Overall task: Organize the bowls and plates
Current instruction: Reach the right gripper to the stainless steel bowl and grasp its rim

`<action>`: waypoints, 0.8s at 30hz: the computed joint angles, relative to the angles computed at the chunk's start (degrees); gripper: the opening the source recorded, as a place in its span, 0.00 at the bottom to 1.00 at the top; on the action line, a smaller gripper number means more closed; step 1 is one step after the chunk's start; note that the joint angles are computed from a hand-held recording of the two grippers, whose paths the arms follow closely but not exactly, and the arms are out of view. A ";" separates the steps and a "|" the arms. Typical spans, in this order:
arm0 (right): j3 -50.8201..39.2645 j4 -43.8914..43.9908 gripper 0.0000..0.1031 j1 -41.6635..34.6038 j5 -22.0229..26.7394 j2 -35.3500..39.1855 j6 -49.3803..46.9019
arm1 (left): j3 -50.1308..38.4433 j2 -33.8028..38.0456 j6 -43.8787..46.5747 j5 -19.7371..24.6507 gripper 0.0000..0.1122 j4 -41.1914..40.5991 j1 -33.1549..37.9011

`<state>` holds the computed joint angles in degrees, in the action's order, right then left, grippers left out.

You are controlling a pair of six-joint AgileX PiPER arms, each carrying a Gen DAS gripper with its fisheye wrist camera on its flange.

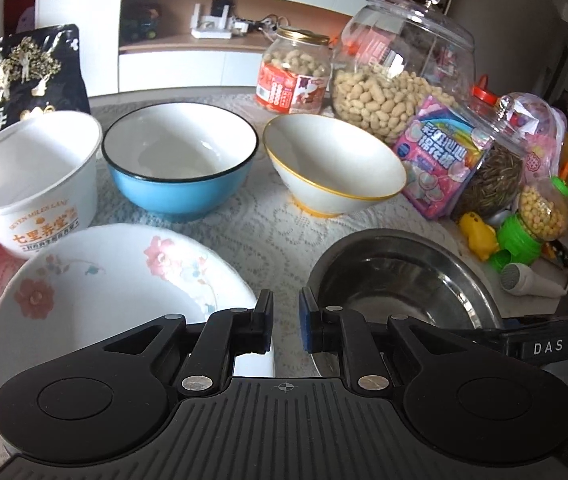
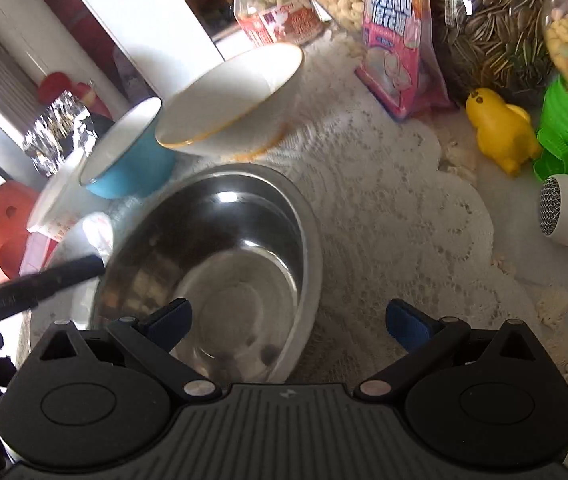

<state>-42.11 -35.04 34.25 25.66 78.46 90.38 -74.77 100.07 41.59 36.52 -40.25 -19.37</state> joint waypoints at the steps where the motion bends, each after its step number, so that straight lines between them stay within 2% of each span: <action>1: -0.22 0.94 1.00 -0.27 0.00 0.14 -1.13 | -1.19 0.87 -0.63 0.28 0.14 0.58 -0.14; 3: -0.87 2.99 1.00 -0.40 0.70 0.27 -3.05 | -3.18 2.14 -2.85 0.76 0.14 2.36 -0.45; 5: -1.45 4.06 1.00 -0.56 1.30 0.61 -4.34 | -5.69 3.89 -5.28 3.09 0.14 4.40 -0.26; 10: -5.68 5.60 1.00 1.82 7.08 4.02 -11.13 | -7.50 6.24 1.20 11.02 0.11 -5.93 4.46; 14: -8.11 2.00 1.00 5.40 11.64 6.71 -10.26 | -6.92 7.12 6.78 16.02 0.12 -15.34 8.44; 17: -7.02 -2.78 1.00 7.33 11.81 6.89 -6.80 | -6.44 7.39 9.95 18.96 0.12 -20.11 10.48; 19: -5.44 -5.12 0.98 7.43 10.58 5.74 -3.43 | -7.00 6.94 8.87 18.39 0.13 -16.26 9.14; 22: -2.87 -9.98 0.88 7.26 9.82 3.10 4.08 | -7.56 6.63 5.87 16.79 0.14 -9.12 5.98; 24: -2.49 -14.91 0.84 8.24 12.63 2.83 10.42 | -7.23 6.87 4.05 15.36 0.16 -6.43 4.41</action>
